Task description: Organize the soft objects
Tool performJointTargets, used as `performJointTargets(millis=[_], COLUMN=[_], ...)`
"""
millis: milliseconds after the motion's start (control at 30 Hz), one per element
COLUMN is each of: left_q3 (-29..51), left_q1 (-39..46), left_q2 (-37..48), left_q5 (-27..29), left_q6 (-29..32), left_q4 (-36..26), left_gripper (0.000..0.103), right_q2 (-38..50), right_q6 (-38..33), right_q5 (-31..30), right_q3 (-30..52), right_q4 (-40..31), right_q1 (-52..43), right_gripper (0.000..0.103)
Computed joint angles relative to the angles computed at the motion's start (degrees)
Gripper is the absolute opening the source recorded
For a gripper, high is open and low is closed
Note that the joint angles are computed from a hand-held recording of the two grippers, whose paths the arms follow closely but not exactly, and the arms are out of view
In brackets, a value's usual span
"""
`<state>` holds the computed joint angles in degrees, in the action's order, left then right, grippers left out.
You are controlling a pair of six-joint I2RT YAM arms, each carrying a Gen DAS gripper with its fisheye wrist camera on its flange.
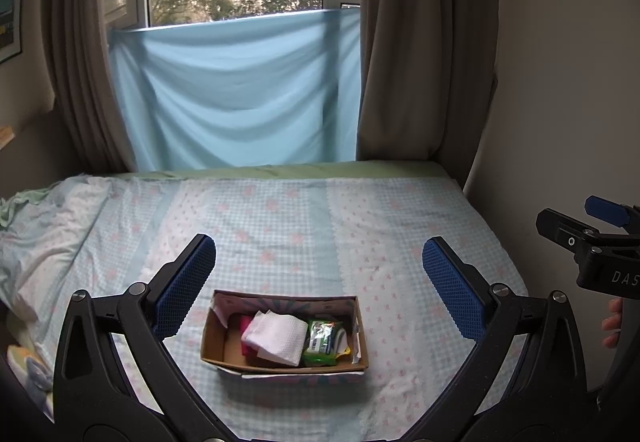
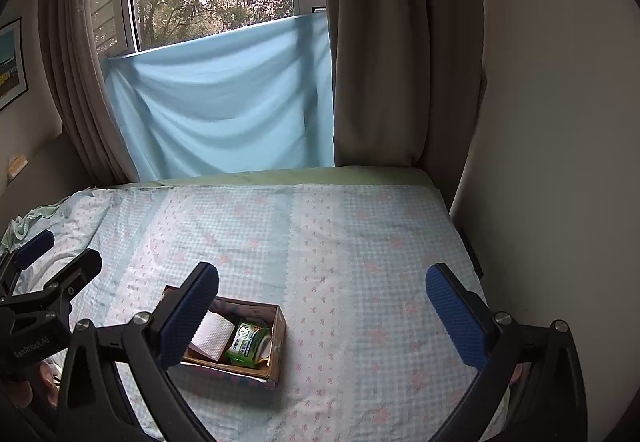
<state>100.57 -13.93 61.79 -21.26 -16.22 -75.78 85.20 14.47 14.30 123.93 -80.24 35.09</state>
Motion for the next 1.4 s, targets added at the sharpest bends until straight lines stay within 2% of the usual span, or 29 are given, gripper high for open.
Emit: performJointTargets(millis=[567, 867, 1400], left_q3=[-0.3, -1.05, -3.15], left_q1=[3.87, 9.73, 11.2], left_q2=[-0.28, -0.61, -1.64], left_q5=[3.34, 8.37, 9.59], left_q6=[2.61, 5.72, 7.41], left_q4=[0.61, 1.38, 2.7], left_gripper=[0.103, 0.103, 0.103], right_q2=[0.91, 1.54, 1.03], right_q6=[2.28, 2.76, 3.07], right_q5=[2.63, 3.5, 4.62], right_q3=[1.41, 1.91, 0.64], right_q4=[-1.53, -1.74, -0.32], right_q1=[1.36, 1.83, 2.0], right_gripper=[0.103, 0.103, 0.103])
